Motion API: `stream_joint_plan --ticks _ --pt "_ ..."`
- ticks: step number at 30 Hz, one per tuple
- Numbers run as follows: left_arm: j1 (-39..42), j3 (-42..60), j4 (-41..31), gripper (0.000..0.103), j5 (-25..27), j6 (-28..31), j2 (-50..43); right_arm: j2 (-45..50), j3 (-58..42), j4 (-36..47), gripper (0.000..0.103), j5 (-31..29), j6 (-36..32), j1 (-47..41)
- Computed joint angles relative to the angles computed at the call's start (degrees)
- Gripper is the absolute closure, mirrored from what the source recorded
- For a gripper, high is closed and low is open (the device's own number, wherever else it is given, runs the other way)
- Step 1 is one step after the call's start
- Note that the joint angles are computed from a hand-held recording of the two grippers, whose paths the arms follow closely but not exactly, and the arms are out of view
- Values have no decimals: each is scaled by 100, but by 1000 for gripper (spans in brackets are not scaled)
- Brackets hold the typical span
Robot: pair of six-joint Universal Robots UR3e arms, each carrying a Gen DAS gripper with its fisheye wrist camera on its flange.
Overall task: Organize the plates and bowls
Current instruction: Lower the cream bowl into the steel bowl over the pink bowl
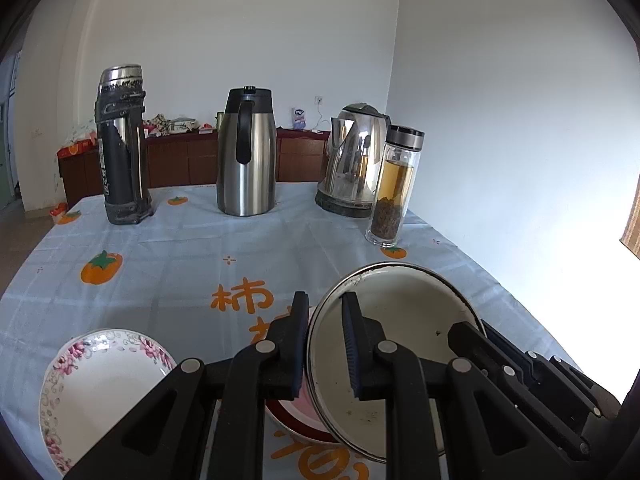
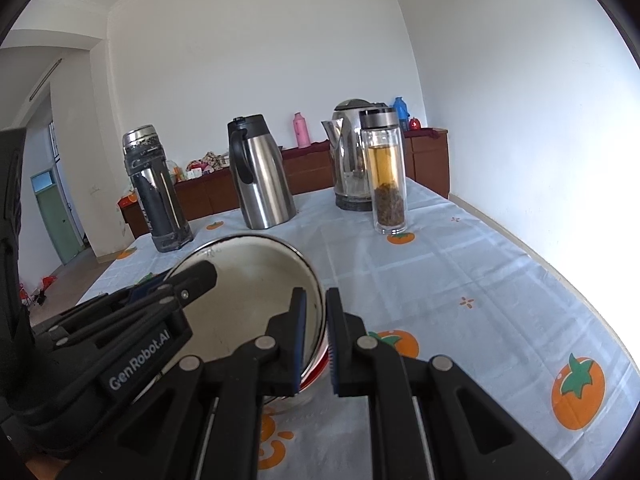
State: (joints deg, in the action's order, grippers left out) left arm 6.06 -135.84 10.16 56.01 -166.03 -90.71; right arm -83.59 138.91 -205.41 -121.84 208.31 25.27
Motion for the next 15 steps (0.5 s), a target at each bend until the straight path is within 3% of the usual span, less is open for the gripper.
stream_joint_plan --ticks 15 --pt "-254 414 -192 84 294 -135 -458 -38 53 91 93 431 18 -373"
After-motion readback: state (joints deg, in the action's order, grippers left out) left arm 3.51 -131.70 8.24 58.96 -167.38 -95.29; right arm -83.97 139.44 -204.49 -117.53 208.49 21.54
